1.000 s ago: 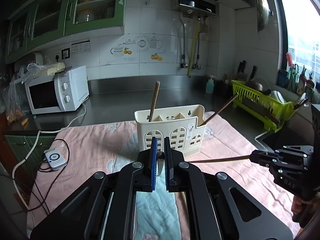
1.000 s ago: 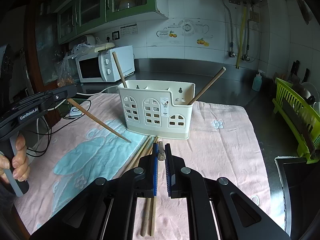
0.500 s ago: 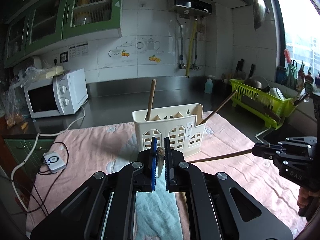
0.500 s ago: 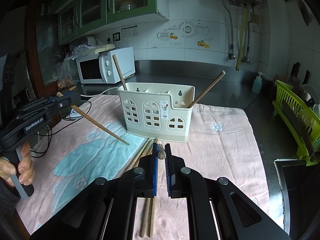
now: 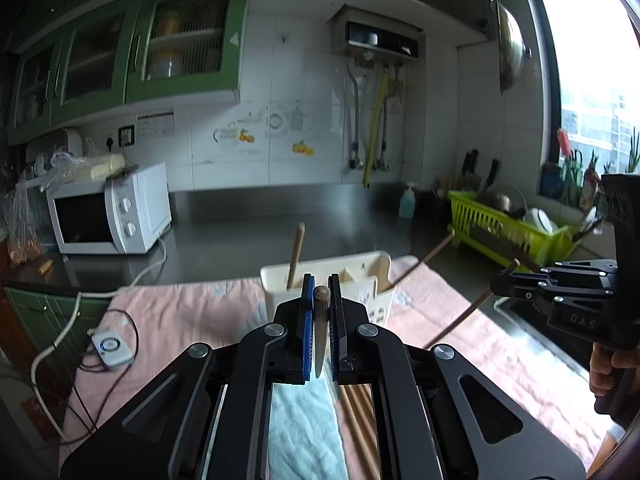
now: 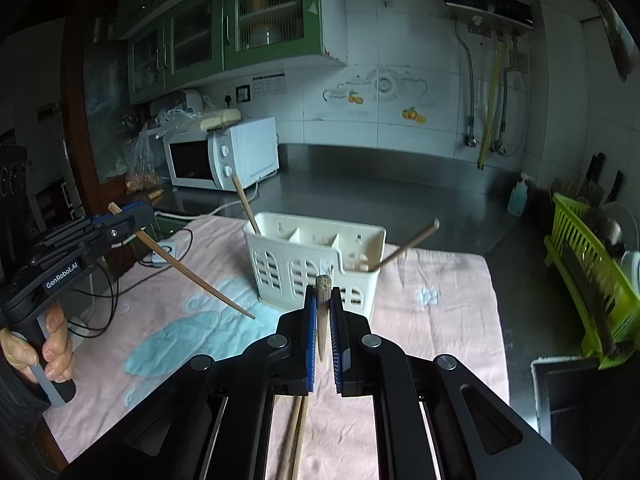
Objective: Organize utensils
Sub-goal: 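Lower the left gripper's chopstick into the white holder while the right gripper inserts its own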
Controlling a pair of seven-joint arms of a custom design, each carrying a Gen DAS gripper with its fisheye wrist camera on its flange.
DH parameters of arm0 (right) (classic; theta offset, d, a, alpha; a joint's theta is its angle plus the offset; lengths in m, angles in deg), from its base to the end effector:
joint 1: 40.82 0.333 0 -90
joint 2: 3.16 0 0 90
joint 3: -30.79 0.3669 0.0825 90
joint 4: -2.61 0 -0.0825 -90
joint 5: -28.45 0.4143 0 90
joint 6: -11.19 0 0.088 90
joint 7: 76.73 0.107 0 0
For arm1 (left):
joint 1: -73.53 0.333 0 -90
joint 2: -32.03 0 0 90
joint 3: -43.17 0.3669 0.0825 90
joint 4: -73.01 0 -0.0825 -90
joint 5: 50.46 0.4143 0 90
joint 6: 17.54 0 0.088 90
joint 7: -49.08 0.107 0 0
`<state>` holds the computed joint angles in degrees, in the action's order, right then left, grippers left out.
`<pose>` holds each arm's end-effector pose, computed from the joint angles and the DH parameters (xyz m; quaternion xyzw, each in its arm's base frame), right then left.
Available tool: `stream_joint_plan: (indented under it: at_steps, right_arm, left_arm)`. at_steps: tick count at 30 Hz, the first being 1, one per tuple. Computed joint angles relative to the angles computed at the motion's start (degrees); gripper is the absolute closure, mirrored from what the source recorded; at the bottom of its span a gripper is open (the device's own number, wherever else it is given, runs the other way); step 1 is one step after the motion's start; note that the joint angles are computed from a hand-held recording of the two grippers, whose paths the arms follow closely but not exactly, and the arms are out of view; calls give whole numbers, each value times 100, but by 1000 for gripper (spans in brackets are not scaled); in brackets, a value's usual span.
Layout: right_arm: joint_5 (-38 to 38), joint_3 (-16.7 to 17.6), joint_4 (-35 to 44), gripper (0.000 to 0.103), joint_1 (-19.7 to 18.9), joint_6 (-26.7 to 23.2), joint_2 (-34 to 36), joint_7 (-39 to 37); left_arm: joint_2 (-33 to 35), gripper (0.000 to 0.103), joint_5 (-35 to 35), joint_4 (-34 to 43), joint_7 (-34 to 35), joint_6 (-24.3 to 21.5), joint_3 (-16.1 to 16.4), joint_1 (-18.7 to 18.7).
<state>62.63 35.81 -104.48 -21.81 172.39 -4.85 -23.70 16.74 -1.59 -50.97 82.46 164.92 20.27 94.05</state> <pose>0.5851 0.2318 0.6762 -0.7678 0.4062 -0.2175 0.4452 0.5226 -0.1188 0.6592 -0.5759 0.5705 -0.4277 0.3999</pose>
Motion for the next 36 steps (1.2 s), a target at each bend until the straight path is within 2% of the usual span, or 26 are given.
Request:
stream_joint_plan:
  at_steps: [3,8,10,15,20,24,28,34,36]
  right_arm:
    - [76,-29,290,96,-21,-189,30,-130]
    - [-31,-16,741,96,-47,-224,150,-167]
    - [-134,-9,960,96,-65,-229,246,-78]
    - [-414,20,1527,96,-104,-201,527,148]
    - [-561,65,2085,96,-142,-167,875,309]
    - [-703,93,2475,96,-151,-210,1202,502]
    - [-1047,67,2746,96,-112,-243,1515,795]
    - [-1395,41,2967,96,-63,-558,1879,1119]
    - [-1490,31,3025,96,-47,-647,1971,1204]
  left_arm:
    - [-26,98,124,183,-195,84,-200,305]
    - [-120,98,437,576,-613,66,-698,1040]
    - [-57,98,519,783,-695,4,-708,1097]
    - [218,98,1404,1497,-1467,-207,-1089,1592]
    - [678,98,2269,2060,-2212,-384,-1194,1607]
    - [1118,98,3025,2455,-2906,-556,-1178,1449]
    - [1500,98,3083,2649,-2983,-701,-968,1146]
    - [1768,98,2223,2545,-2190,-705,-592,762]
    - [1799,97,1572,2410,-1604,-647,-504,683]
